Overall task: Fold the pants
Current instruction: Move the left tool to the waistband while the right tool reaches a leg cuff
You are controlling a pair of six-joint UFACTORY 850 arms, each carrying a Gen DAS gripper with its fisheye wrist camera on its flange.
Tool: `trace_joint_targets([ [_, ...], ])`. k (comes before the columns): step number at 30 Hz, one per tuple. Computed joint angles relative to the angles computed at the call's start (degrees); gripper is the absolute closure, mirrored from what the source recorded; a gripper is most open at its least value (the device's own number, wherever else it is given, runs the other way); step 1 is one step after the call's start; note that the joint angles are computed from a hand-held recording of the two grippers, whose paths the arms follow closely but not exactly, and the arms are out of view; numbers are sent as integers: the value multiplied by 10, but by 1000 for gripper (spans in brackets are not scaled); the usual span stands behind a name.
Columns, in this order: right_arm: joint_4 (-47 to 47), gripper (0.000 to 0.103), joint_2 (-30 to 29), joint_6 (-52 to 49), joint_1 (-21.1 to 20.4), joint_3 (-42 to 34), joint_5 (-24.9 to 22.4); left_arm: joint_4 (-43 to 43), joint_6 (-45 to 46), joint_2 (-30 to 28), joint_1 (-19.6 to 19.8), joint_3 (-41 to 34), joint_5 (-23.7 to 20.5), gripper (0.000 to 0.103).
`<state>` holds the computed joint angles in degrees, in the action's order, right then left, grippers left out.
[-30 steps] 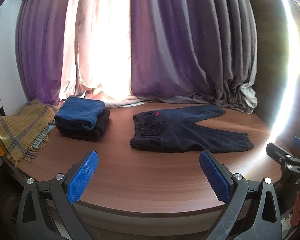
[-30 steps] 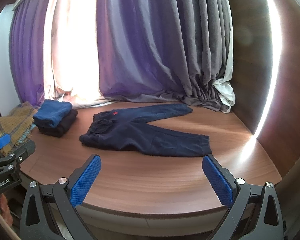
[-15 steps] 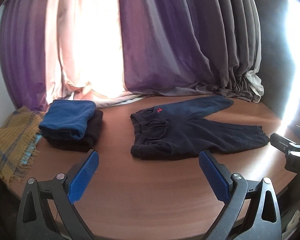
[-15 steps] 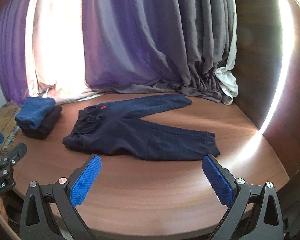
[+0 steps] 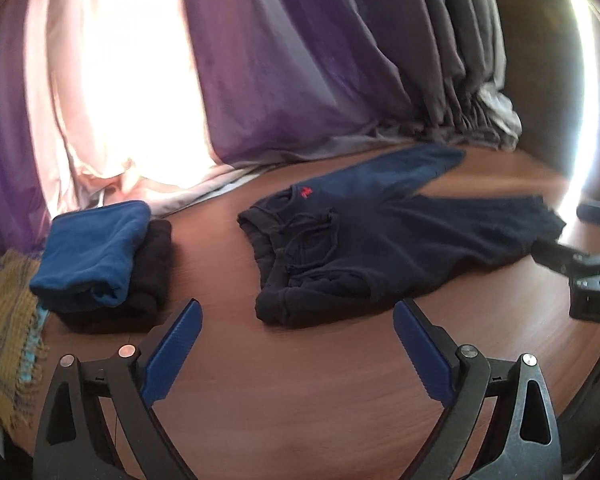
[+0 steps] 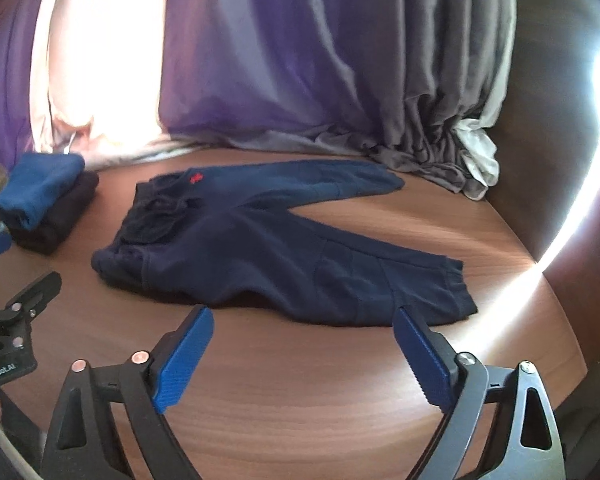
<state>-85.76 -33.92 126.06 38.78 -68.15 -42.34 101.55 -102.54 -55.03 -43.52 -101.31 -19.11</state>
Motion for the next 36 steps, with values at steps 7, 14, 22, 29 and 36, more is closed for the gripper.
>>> trace_joint_targets([
  [7, 11, 20, -44, -69, -10, -40, 8, -95, 143, -50, 12, -61, 29, 9],
  [14, -4, 28, -78, -76, -34, -64, 49, -211, 291, -97, 16, -126, 29, 10],
  [22, -17, 31, -107, -72, -52, -88, 82, -353, 463, -149, 17, -206, 17, 10],
  [29, -29, 31, -115, -71, -63, -98, 101, -451, 572, -195, 17, -284, -2, 10],
  [36, -25, 31, -126, -79, -73, -109, 112, -449, 582, -220, 16, -327, -13, 11],
])
